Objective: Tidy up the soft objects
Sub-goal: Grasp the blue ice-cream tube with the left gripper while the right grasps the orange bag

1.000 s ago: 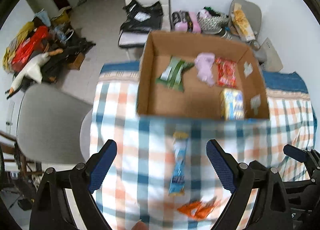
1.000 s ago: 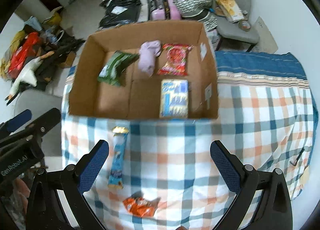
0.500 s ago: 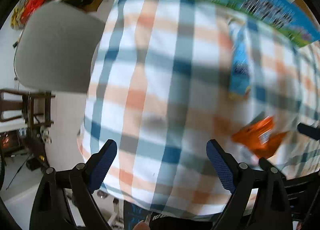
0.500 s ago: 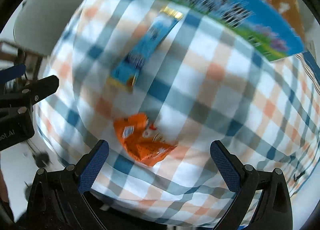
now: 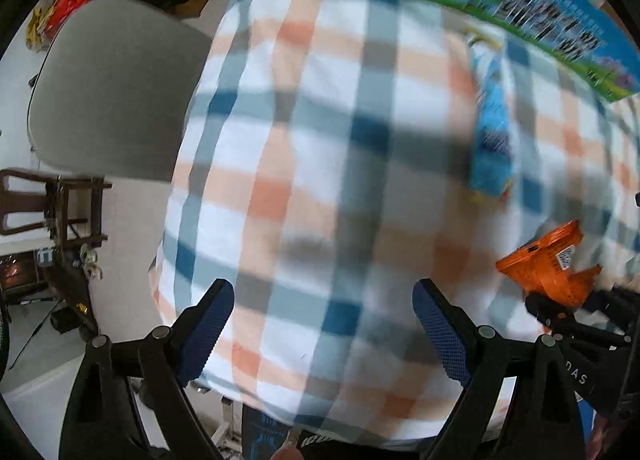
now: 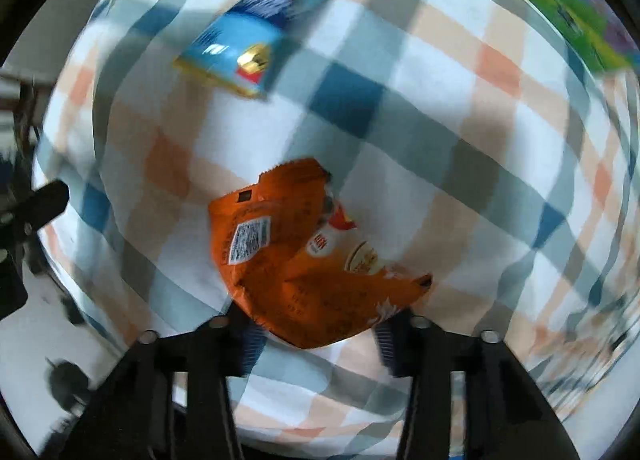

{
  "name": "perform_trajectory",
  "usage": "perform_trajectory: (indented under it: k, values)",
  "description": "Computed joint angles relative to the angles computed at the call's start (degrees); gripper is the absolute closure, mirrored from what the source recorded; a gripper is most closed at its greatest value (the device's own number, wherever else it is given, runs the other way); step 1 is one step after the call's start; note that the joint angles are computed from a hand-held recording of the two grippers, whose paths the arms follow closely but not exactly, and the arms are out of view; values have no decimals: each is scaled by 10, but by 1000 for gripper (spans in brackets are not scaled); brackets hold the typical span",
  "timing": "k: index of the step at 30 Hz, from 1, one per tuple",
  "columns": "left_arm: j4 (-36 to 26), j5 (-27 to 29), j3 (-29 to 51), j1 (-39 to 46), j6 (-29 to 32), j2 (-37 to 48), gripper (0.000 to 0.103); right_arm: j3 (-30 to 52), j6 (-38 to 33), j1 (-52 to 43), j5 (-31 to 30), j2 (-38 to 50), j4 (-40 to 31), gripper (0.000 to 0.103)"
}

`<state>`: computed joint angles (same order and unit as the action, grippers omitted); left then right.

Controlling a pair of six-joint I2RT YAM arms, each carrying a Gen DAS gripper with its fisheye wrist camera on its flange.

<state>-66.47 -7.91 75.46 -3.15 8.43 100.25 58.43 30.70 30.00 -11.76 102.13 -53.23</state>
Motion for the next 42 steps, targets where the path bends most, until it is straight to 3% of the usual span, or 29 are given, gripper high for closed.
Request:
perform_trajectory:
  k: [6,9,15,18,20,22,25,27,32,36,42]
  values:
    - [-46,58,148,-62,-28,98,11,-65,-4,-149,-73,-86,-8,63]
    - [-65,79,227,-85,-36,173,11,-78,-21,-237,-80,-117,-29,63]
    - [-81,84,330,-131,-31,290,13,-41,-51,-349,-78,-92,-52,63]
    - [-82,77,346,-149,-26,324,40,-18,-54,-372,-77,-60,-47,62]
    - [-77,72,338,-158,-26,329,69,7,-63,-384,-91,-35,-58,61]
    - [-56,68,302,-158,-18,308,75,9,-83,-391,-85,-34,-66,44]
    - [-34,67,234,-154,-15,258,76,13,-101,-375,-61,-60,-80,22]
    - [-34,68,195,-149,-19,226,76,30,-124,-363,-29,-77,-102,18]
    - [-20,79,125,-145,-20,182,74,61,-147,-296,18,-72,-114,18]
    - [-14,100,141,-138,-50,220,72,75,-173,-267,34,-39,-124,18]
    - [3,92,141,-143,-46,227,72,73,-168,-256,55,5,-107,19]
